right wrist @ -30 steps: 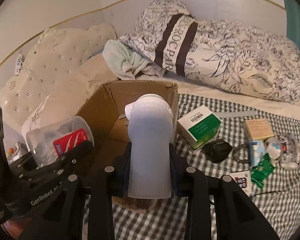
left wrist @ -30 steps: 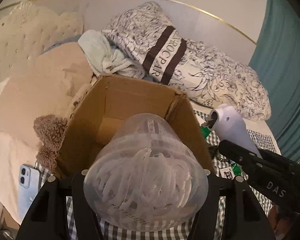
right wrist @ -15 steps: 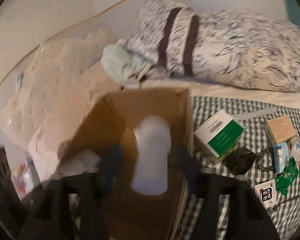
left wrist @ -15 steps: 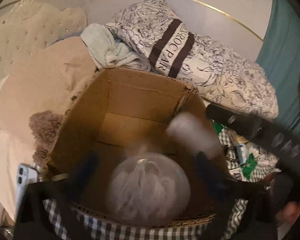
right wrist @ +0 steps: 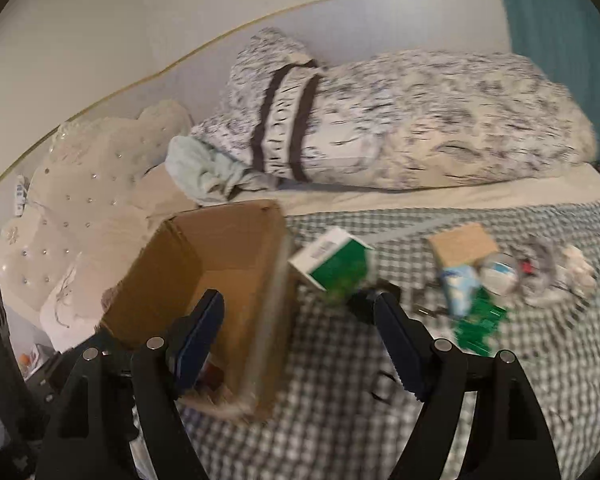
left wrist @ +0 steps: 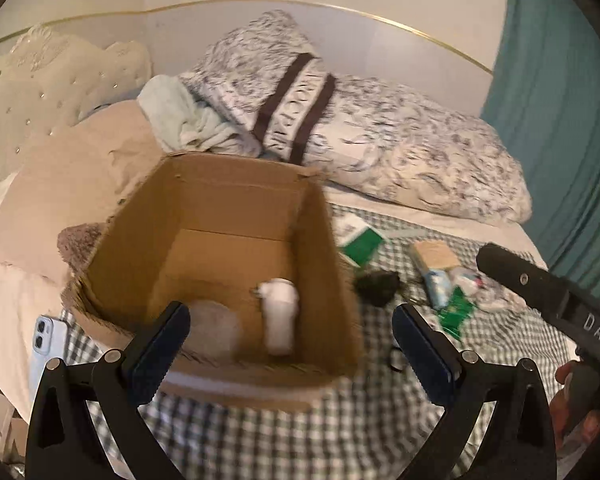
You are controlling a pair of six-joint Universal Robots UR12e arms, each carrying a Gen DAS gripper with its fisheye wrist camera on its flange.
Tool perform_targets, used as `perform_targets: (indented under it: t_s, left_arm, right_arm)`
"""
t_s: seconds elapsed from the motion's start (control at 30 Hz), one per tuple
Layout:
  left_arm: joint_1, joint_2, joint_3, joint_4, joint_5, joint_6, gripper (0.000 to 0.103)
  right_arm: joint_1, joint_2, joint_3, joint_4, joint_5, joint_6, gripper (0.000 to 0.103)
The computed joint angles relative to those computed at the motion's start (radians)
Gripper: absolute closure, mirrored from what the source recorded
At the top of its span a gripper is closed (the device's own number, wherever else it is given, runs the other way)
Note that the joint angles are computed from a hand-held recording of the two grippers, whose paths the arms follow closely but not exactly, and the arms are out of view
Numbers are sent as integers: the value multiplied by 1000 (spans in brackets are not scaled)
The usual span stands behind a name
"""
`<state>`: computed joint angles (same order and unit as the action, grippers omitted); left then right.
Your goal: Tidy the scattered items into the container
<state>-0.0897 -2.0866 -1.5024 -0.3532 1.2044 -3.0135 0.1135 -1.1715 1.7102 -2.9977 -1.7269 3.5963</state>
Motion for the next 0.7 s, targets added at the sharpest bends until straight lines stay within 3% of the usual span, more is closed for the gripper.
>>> perform_targets:
  t_s: [0.27, 0.43, 0.7]
  left_arm:
    - [-55, 88, -117, 66, -25, 40, 0]
    - [-94, 110, -159, 78, -18, 54, 0]
    - [-145, 78, -165, 89, 0, 50, 0]
  right_arm:
    - [-7, -152, 195, -44, -122, -24, 26]
    - [-21, -207, 278, -56, -178, -37, 26]
    - [-81, -245, 374, -93, -151, -23, 26]
